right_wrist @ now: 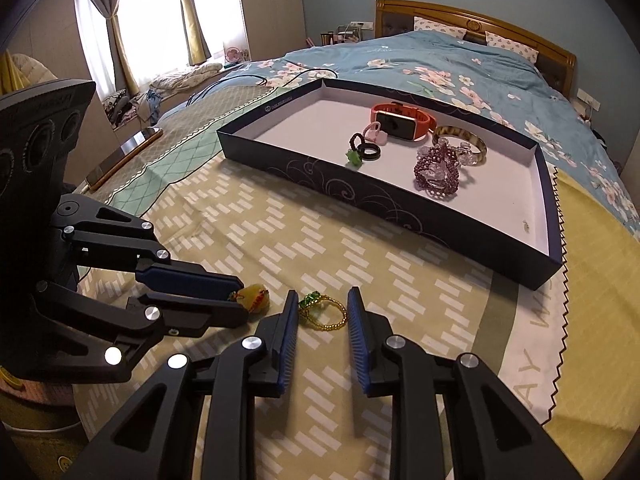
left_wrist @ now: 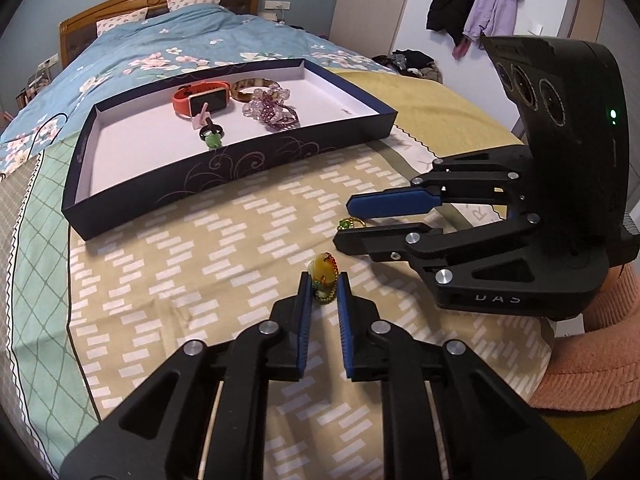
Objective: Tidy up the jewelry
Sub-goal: 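Grasp the yellow ring with the left tool while the right grasps a gold ring, then carry the yellow ring and gold green-stone ring over the box lid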
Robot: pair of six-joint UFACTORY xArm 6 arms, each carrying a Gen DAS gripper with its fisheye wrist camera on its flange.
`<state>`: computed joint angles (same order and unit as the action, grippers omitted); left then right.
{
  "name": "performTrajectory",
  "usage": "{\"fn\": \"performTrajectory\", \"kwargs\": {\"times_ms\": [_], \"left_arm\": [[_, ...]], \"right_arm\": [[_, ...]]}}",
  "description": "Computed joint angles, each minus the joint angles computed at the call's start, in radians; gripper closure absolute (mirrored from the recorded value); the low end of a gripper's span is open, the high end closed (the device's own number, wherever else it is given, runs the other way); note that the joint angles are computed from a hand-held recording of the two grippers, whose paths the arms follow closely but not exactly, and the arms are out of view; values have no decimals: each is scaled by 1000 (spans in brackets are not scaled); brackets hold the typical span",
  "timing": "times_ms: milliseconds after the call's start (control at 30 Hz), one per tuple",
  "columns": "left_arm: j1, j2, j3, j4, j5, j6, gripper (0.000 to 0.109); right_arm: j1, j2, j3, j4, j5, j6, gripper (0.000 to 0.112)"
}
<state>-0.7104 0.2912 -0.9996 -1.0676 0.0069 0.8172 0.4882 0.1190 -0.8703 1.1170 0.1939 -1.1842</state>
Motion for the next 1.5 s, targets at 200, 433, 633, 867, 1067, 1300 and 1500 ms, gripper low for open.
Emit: {"fn": "performTrajectory", "kwargs": {"times_ms": [200,433,633,867,1067,1300,1500], "left_arm": [[9,9,-16,-16,9,5,94],[16,29,-38,23,13,-33,91],[16,30,-35,61,-1,-74,93],[9,21,-32,19,-23,-39,93],[2,3,-32,-46,-43,25,93],[3,-12,-44,-98,-69,73,93],[2,-19,-71,-175,-100,145,93]], "right_arm": [[-2,-8,5,30,-4,-16,99],[-11,-8,-2,57,9,-27,104],[-20,-24,-5,161,9,-100,104],[-29,-40,-13,268,9,-178,104],[-34,-46,-22,316,2,-215,104],[-41,-54,-40,383,-6,-274,104],[-46,-51,-63,437,-9,-320,104]]}}
